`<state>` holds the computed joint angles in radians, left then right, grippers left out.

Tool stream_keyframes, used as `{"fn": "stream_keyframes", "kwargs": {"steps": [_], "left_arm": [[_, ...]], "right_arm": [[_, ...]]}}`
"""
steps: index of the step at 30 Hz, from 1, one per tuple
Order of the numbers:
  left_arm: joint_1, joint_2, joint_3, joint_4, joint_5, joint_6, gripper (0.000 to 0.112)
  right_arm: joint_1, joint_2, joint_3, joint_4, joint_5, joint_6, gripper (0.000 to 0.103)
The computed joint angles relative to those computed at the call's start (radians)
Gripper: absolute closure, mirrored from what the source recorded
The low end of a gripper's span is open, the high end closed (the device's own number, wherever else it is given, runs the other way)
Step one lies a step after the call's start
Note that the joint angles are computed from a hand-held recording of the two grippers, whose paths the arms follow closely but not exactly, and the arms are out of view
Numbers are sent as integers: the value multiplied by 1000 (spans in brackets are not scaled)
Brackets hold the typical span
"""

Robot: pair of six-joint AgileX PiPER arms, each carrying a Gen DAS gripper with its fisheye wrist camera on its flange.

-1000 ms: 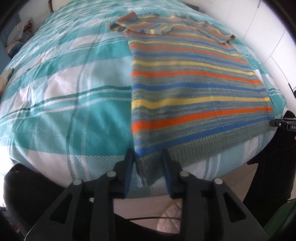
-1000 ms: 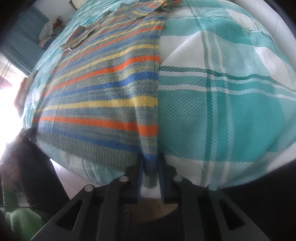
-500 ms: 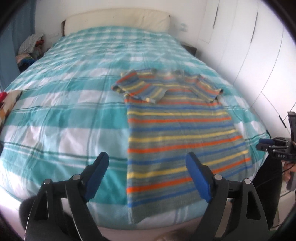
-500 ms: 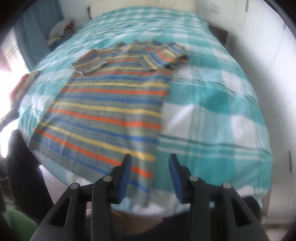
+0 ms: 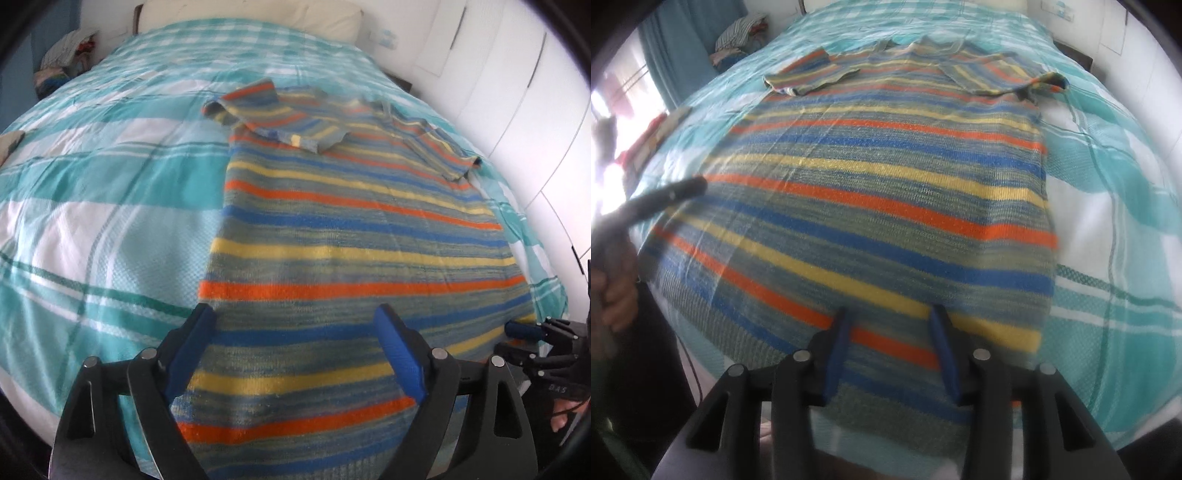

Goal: Fold small clothes

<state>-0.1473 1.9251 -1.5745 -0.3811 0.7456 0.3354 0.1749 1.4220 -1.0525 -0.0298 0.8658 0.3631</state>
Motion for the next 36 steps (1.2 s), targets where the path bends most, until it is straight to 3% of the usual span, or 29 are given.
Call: {"fn": "stream_keyframes", "kwargs": {"steps": [3,6,10,13,18,21,24,25,26,28,32,36], "left_arm": [[6,-21,26,-6,-38,20,23],[16,-64,80,-3,-121,38,21],[22,-81,109,29,-184,3,20],[18,-62,90,26,-180,-11,20],[5,-55,93,65,-205,-43,20],[-4,-54,106,113,-221,-84,20],[-4,-37,91,138,-209,-113,20],[-4,-32,84,142,-203,-120,20],[-3,-27,76,145,-198,-124,20],[2,-28,79,144,-199,-125,20],[19,-27,71,98,-182,-101,20],[34,-25,62,18,-162,-52,20]], "right_arm": [[6,9,-42,2,66,-22,57],[-70,-13,-140,91,172,-168,57],[-113,23,-385,-127,303,-231,54],[-162,144,-569,-242,269,-308,40],[-198,459,-807,-124,210,-519,40],[-194,652,-939,-159,170,-479,40],[-244,826,-1115,-117,204,-419,43],[-278,866,-1176,-62,227,-397,65],[-302,876,-1213,-47,246,-368,100],[-377,815,-1169,22,206,-321,99],[-615,565,-892,73,36,-224,99],[-856,439,-729,162,2,-212,99]]}}
